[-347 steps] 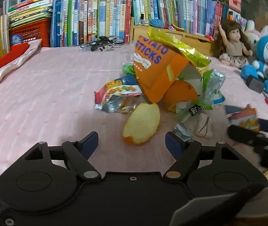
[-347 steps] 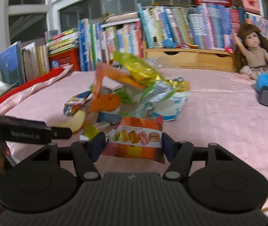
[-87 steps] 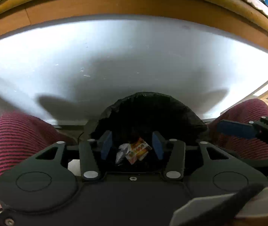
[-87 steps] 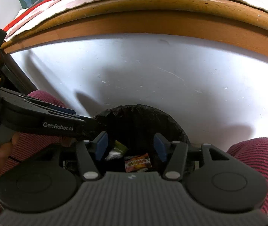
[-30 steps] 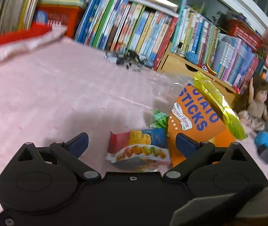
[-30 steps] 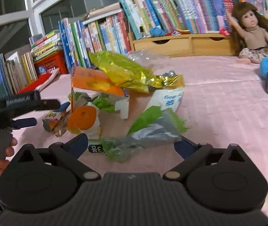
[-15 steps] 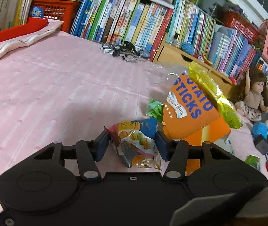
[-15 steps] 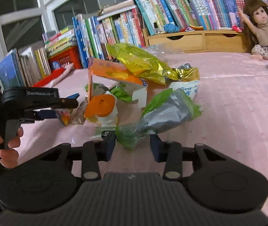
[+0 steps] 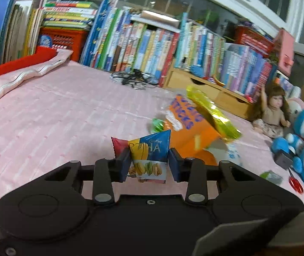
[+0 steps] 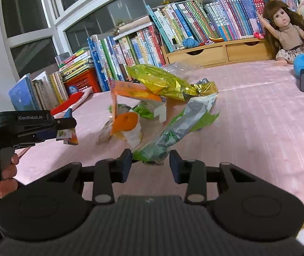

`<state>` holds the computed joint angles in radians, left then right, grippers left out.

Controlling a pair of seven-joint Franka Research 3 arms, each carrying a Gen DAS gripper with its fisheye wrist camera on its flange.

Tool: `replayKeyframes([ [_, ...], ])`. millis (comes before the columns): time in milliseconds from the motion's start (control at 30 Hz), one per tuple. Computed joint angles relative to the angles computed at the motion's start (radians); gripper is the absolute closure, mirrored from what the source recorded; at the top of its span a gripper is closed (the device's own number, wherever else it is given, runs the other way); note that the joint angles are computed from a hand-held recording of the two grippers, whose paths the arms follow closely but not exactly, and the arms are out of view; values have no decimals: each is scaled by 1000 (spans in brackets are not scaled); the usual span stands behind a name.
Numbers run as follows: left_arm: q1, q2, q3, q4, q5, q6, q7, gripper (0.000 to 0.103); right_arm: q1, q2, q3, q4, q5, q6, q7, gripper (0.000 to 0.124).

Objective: Collect trash
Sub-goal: 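Grasp the blue snack packet with the left tool while the right tool grasps the green wrapper, then lower both tools into the black bin and open both to drop items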

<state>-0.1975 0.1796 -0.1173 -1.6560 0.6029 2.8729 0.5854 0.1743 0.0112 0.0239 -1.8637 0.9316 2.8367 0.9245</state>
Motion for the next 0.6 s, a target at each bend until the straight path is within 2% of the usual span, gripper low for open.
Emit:
replayKeyframes([
  [133, -15, -49, 5, -54, 73, 8, -47, 68, 10, -44, -2, -46, 29, -3, -38, 81],
  [333, 13, -150, -40, -186, 1, 53, 3, 67, 36, -128, -24, -124, 88, -46, -100, 81],
  [400, 16, -192, -57, -243, -50, 58, 55, 67, 45, -161, -30, -161, 70, -60, -111, 81],
  [467, 10, -228, -67, -297, -158, 67, 161, 67, 53, -198, -34, -203, 39, -70, -116, 81],
  [600, -24, -294, -71, -386, -339, 33, 349, 67, 66, -256, -46, -273, -31, -104, -102, 81],
])
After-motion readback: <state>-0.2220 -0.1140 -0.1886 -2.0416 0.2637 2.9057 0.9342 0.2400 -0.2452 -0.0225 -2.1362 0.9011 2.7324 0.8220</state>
